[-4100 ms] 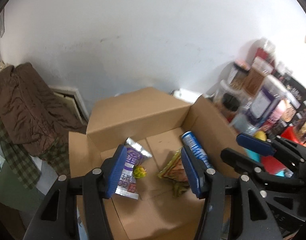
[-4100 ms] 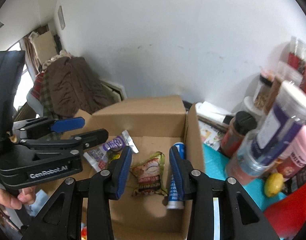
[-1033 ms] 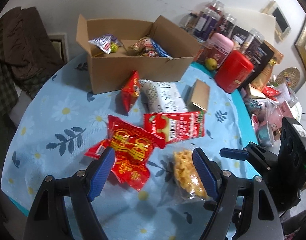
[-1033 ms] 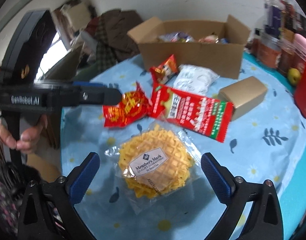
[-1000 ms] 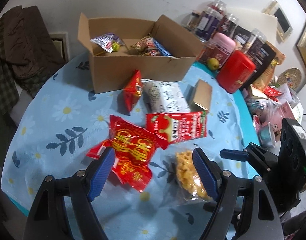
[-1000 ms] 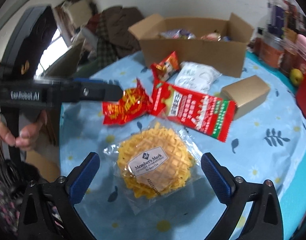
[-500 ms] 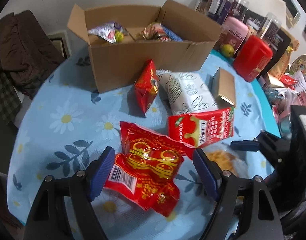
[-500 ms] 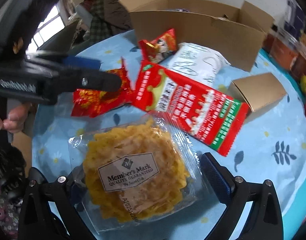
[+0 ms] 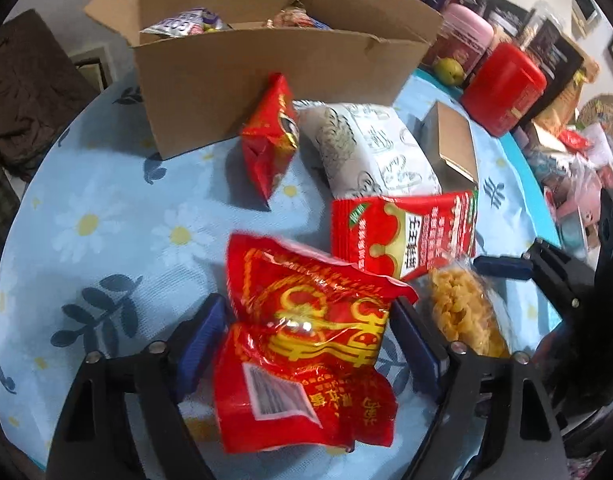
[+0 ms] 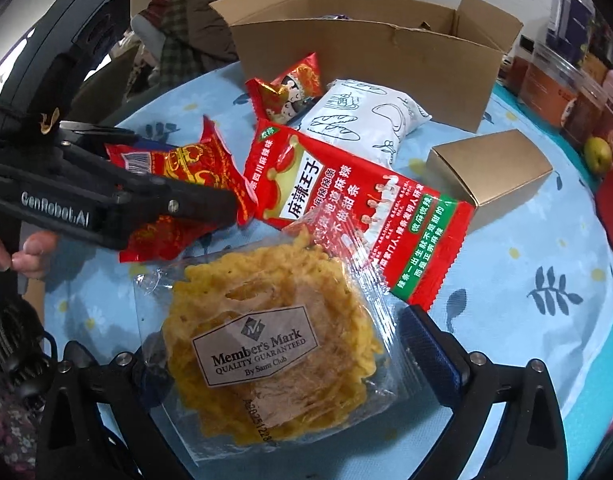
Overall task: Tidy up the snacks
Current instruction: 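Grasp the red-gold packet with the left tool while the right tool grasps the waffle-cracker bag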
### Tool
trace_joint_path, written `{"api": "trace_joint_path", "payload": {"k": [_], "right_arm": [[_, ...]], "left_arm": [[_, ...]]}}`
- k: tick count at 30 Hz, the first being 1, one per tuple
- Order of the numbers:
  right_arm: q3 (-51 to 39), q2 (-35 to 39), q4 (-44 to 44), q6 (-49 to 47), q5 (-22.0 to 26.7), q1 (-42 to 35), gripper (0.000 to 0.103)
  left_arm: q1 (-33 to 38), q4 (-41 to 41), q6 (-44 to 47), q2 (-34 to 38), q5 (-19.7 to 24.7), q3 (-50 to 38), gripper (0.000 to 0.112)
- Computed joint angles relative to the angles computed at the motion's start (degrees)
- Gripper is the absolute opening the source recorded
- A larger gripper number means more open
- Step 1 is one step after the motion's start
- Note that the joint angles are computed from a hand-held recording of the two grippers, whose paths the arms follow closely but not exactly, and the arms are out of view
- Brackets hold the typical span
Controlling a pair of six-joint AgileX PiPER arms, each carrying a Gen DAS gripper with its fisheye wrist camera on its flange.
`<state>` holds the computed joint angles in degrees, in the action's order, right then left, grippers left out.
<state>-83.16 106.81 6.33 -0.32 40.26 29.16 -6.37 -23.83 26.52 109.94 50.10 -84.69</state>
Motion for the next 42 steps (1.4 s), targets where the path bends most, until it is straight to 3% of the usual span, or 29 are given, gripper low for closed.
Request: {"api": "trace_joint_path", "payload": {"k": [6,12,16,27,42], "right_arm": [[-0.6,0.7,-3.6,3.3,0.6,0.9,0.102],[1.9,-0.9,-4.8,5.1,-0.6,0.5,0.102],[3.4,-1.8,-5.8,6.2,-1.1,0.2,0.102],[6.6,-4.4,-4.7,6.6,-2.8,-0.8,0.087],[14.0,-11.1,-1.7,7.1,-7.2,0.5,0.081]], "left_arm": [[-5.6,10.7,-4.4,-1.7,-4.8,3.4,0.097],[-4.4,6.5,-1.6,-2.5,-8.2,5.6,0.096],[-4.1,6.5,-0.8,-4.0,-11.6,8.2,0.082],[-3.6,3.3,1.4,-7.2,-10.9,12.0,0.078],[-1.9,-2.9,4.5,-13.4,-9.1,17.7,0.078]]}}
